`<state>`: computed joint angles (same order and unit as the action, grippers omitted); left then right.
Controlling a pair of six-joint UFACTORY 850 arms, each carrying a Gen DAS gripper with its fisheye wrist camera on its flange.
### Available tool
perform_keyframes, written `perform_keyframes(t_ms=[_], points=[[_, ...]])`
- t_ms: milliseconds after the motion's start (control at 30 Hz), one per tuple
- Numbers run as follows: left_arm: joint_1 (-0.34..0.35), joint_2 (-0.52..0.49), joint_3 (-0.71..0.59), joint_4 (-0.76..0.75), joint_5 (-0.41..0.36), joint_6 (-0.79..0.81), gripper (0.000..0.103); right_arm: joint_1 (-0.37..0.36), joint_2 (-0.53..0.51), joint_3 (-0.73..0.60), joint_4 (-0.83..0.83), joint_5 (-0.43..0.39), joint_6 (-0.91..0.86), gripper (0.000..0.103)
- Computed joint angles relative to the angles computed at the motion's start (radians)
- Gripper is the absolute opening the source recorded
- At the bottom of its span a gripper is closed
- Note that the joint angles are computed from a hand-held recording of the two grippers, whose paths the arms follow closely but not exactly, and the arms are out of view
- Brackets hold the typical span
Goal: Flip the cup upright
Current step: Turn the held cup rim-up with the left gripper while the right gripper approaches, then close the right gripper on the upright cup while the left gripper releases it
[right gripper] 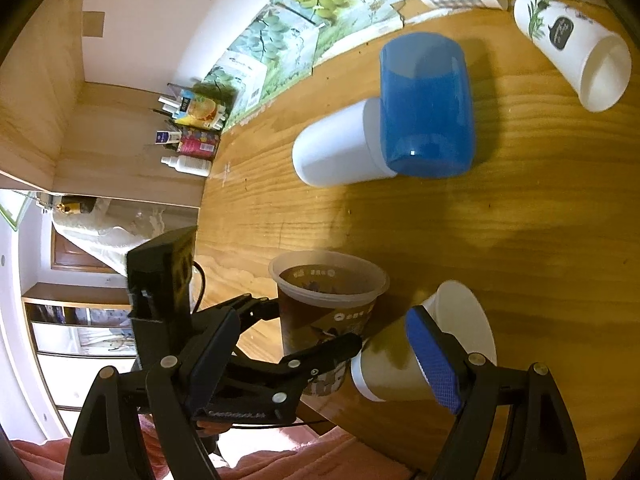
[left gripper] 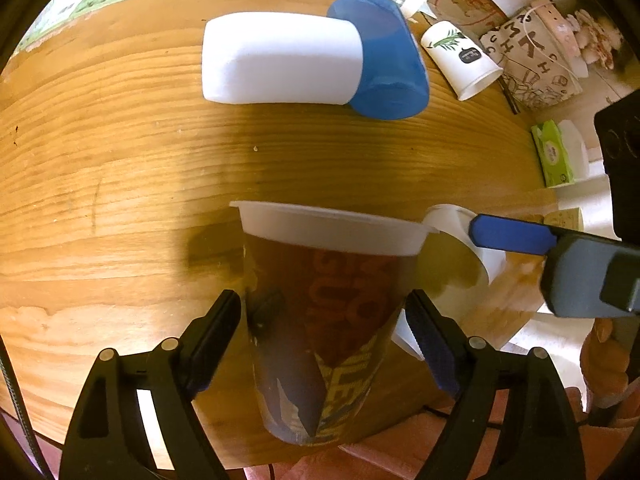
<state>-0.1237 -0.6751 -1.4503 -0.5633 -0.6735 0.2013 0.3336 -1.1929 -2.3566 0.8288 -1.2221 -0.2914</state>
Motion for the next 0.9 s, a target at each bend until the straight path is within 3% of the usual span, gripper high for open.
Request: perform_keyframes(t_ms=[633,900], points=[[0.031,0.140,0.154,-0.059,0.076,0.136,0.087,0.049,0.108,0.165,-0.023,0.154,-0.015,0.085],[0.061,0.205,0.229,-0.089,0.117,0.186,0.087,0.082,0.095,0.143,-0.062,0.158,0.046,0.085]])
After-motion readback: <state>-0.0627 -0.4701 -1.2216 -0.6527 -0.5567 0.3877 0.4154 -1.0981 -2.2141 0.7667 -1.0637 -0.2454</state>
